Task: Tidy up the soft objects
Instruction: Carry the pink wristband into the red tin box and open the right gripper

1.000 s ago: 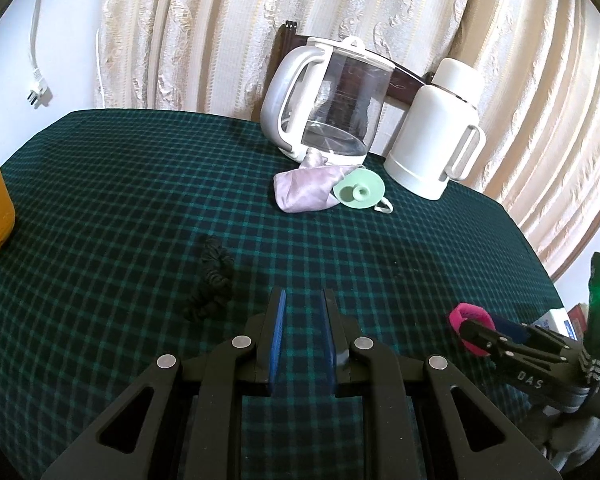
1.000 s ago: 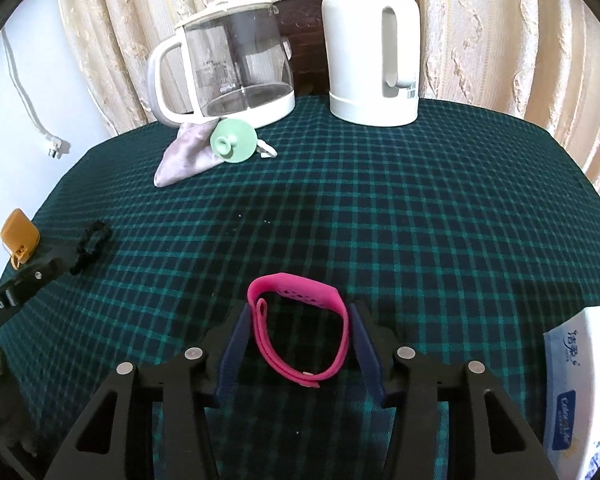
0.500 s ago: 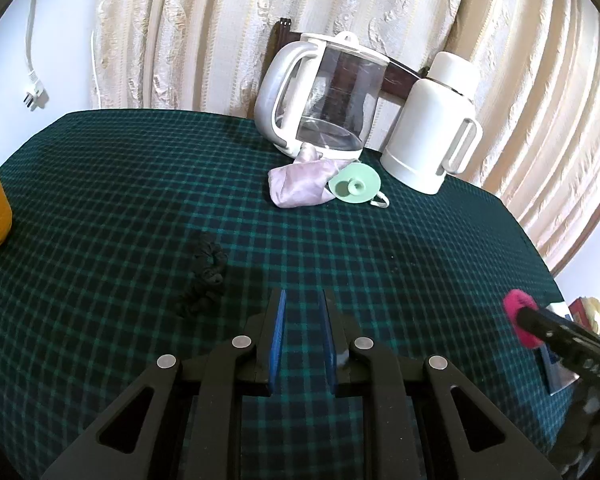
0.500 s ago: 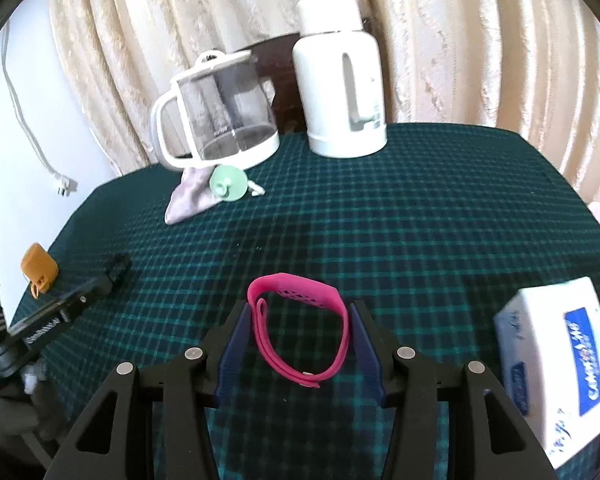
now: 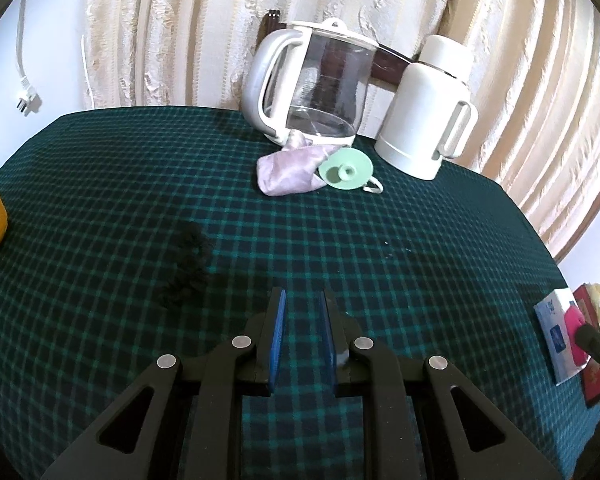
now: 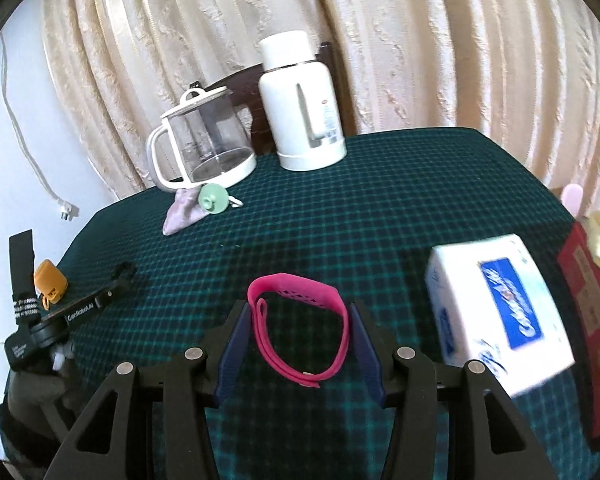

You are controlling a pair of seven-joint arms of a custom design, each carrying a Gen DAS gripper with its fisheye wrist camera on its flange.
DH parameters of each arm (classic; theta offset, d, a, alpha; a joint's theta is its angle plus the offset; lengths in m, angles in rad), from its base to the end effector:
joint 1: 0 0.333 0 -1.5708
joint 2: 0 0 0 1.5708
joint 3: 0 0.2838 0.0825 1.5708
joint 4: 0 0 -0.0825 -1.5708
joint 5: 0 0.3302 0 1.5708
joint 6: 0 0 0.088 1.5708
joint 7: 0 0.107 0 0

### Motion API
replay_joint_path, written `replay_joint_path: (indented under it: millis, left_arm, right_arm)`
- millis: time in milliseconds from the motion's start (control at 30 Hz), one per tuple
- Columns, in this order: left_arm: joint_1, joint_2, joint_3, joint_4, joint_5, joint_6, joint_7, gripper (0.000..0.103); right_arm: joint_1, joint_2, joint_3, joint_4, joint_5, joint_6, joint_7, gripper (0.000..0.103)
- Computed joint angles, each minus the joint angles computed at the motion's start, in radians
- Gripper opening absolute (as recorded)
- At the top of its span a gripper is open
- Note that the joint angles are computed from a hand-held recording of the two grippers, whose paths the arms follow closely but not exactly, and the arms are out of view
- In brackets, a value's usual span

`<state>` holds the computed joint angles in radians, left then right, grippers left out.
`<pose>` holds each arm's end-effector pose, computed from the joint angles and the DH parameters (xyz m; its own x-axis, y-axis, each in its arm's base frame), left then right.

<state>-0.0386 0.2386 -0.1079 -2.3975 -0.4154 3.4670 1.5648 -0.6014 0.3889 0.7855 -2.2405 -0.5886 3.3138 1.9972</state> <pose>0.5105 -0.0259 0.3278 0.2231 -0.9489 0.2232 -0.6525 -0.3155 -0.6890 0.5270 0.1324 0.3541 0.3136 -0.9222 -0.2262 -0.7021 -0.0648 -0.7091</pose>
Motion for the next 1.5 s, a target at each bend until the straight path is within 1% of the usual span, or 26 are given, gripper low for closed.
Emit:
replay_joint_path:
  millis: [67, 233, 367, 467, 567, 667, 767, 933, 1100, 1200, 1367, 1500]
  left_arm:
    - [-0.006, -0.001, 0.000, 0.001, 0.000, -0.005, 0.002, 0.017]
    - [-0.054, -0.007, 0.016, 0.005, -0.026, -0.015, 0.031, 0.017]
    - [-0.071, -0.010, 0.006, 0.008, -0.030, -0.021, 0.040, 0.017]
    - [-0.043, -0.010, -0.034, 0.012, 0.004, -0.032, 0.016, 0.017]
    - [-0.069, -0.013, -0.032, 0.017, 0.009, -0.046, 0.017, 0.017]
    - [-0.087, -0.015, -0.033, 0.023, 0.015, -0.059, 0.018, 0.017]
    - [-0.134, -0.015, -0.010, 0.036, 0.003, -0.073, 0.034, 0.017]
    - [-0.231, -0.010, 0.052, 0.063, -0.032, -0.097, 0.065, 0.017]
    - [-0.342, -0.001, 0.134, 0.091, -0.060, -0.121, 0.086, 0.017]
    - [-0.404, 0.007, 0.183, 0.112, -0.064, -0.136, 0.087, 0.017]
    - [-0.466, 0.019, 0.234, 0.142, -0.035, -0.161, 0.062, 0.017]
    - [-0.526, 0.030, 0.284, 0.168, 0.010, -0.180, 0.027, 0.017]
  right_arm:
    - [-0.025, -0.013, 0.007, -0.021, -0.003, 0.014, 0.013, 0.053]
    - [-0.111, -0.048, 0.026, -0.073, -0.062, 0.057, 0.094, 0.053]
    - [-0.150, -0.077, 0.016, -0.106, -0.112, 0.086, 0.161, 0.053]
    - [-0.179, -0.095, 0.009, -0.129, -0.155, 0.106, 0.215, 0.053]
    - [-0.189, -0.117, -0.016, -0.150, -0.190, 0.136, 0.264, 0.053]
    - [-0.173, -0.142, -0.067, -0.167, -0.210, 0.173, 0.302, 0.053]
    - [-0.138, -0.166, -0.134, -0.183, -0.207, 0.213, 0.322, 0.053]
    - [-0.087, -0.185, -0.233, -0.199, -0.197, 0.263, 0.333, 0.053]
    - [-0.021, -0.214, -0.338, -0.228, -0.148, 0.314, 0.301, 0.055]
    - [0.006, -0.227, -0.391, -0.239, -0.136, 0.338, 0.300, 0.055]
    - [0.051, -0.246, -0.481, -0.257, -0.102, 0.370, 0.289, 0.055]
    - [0.103, -0.264, -0.558, -0.284, -0.018, 0.400, 0.238, 0.055]
